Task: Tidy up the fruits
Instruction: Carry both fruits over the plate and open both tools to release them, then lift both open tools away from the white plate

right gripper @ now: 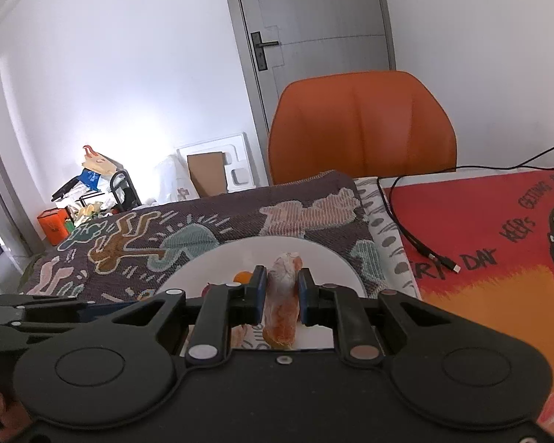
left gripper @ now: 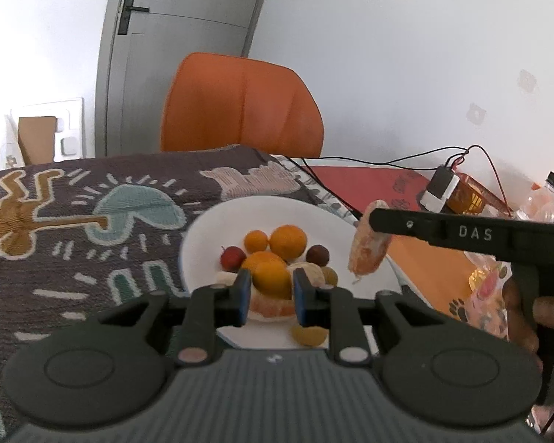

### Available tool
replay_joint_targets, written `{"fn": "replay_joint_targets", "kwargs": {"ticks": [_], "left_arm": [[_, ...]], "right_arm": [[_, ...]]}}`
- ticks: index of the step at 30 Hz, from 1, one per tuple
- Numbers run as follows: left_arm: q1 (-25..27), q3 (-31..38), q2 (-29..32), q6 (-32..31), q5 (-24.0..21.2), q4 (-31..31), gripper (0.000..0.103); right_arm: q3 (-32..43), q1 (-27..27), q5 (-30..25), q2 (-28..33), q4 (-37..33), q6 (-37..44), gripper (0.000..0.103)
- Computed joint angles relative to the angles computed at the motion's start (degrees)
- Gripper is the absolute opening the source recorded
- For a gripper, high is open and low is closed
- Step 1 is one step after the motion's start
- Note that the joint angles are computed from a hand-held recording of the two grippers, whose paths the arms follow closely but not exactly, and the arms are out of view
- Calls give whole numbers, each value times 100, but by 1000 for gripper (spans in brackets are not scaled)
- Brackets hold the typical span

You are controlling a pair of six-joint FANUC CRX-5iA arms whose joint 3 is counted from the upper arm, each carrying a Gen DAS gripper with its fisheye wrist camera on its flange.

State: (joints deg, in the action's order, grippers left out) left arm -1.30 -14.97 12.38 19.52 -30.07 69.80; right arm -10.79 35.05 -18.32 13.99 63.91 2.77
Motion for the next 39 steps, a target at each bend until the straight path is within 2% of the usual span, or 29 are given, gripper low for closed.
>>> {"fn": "replay_joint_targets", "kwargs": {"ticks": [2, 6, 10, 11, 12, 13, 15, 16, 20, 22, 26, 32, 34, 39], "left_arm": [[4, -15, -17, 24, 67, 11, 28], [68, -102, -100, 43, 244, 143, 41], [132, -220, -226, -17, 464, 252, 50], [155, -239, -246, -14, 481, 259, 50], [179, -252, -263, 6, 490, 244, 50], [205, -266, -287, 40, 495, 211, 50], [236, -327, -347, 10, 518, 229, 51], [245, -374, -388, -25, 543, 256, 52], [247, -590, -582, -214, 728, 418, 61], [253, -696, -686, -287, 798, 524, 74], [135, -998, -955, -795, 1150, 1068, 84], [-6, -1358, -1356, -1299, 1679, 1591, 93], [-37, -1466, -1488, -1410, 1823, 1784, 95], [124, -1644, -1740, -1062, 1889, 1537, 97]], "right_arm": [[-25, 2, 11, -22, -49, 31, 16], [-23, 29, 106, -68, -459, 302, 16], [113, 118, 177, -77, -1457, 1037, 17], [241, 179, 64, -43, -1888, 1435, 18], [323, 218, -42, -2, -2039, 1586, 23], [324, 221, -115, 27, -1890, 1437, 35], [225, 214, -380, 56, -1133, 730, 48], [158, 196, -387, 35, -887, 518, 48], [7, 189, -267, -84, -624, 316, 50], [-44, 205, -284, -125, -475, 215, 54], [-156, 276, -291, -220, -274, 39, 55], [-397, 414, -231, -370, 181, -392, 75], [-521, 433, -164, -430, 510, -696, 85], [-796, 482, -83, -578, 1320, -1465, 100]]}}
